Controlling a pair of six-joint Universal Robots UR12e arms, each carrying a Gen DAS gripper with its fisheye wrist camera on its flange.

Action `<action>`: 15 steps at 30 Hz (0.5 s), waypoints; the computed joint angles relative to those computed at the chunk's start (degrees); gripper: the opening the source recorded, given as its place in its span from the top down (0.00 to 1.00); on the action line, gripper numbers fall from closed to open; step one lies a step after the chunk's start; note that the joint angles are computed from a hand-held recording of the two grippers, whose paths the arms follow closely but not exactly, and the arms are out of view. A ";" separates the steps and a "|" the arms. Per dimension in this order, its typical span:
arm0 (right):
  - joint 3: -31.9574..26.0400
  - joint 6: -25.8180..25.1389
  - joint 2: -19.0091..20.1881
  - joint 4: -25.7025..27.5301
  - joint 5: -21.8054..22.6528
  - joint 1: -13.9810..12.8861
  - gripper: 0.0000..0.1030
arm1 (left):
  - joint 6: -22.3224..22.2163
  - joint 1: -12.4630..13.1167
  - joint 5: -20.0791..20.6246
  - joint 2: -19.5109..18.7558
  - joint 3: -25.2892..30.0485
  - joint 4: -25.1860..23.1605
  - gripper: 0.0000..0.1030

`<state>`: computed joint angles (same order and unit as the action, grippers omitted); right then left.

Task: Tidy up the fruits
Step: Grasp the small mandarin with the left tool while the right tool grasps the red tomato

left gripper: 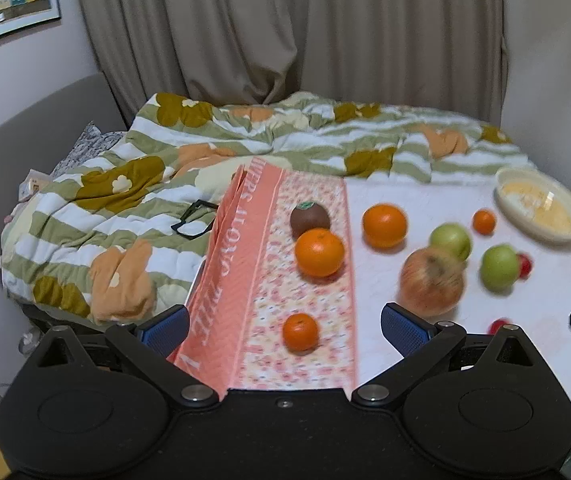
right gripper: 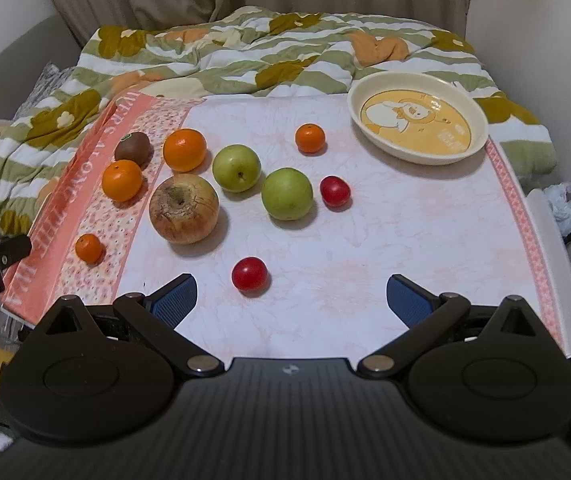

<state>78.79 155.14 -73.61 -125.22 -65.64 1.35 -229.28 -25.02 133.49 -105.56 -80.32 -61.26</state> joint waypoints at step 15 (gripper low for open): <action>6.58 4.90 1.26 -11.98 -4.04 3.04 0.00 | 13.04 4.69 -9.58 0.45 -7.67 12.27 0.12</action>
<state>85.37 160.04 -72.35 -137.20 -69.68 4.39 -216.24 -20.33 123.92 -105.11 -88.00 -48.99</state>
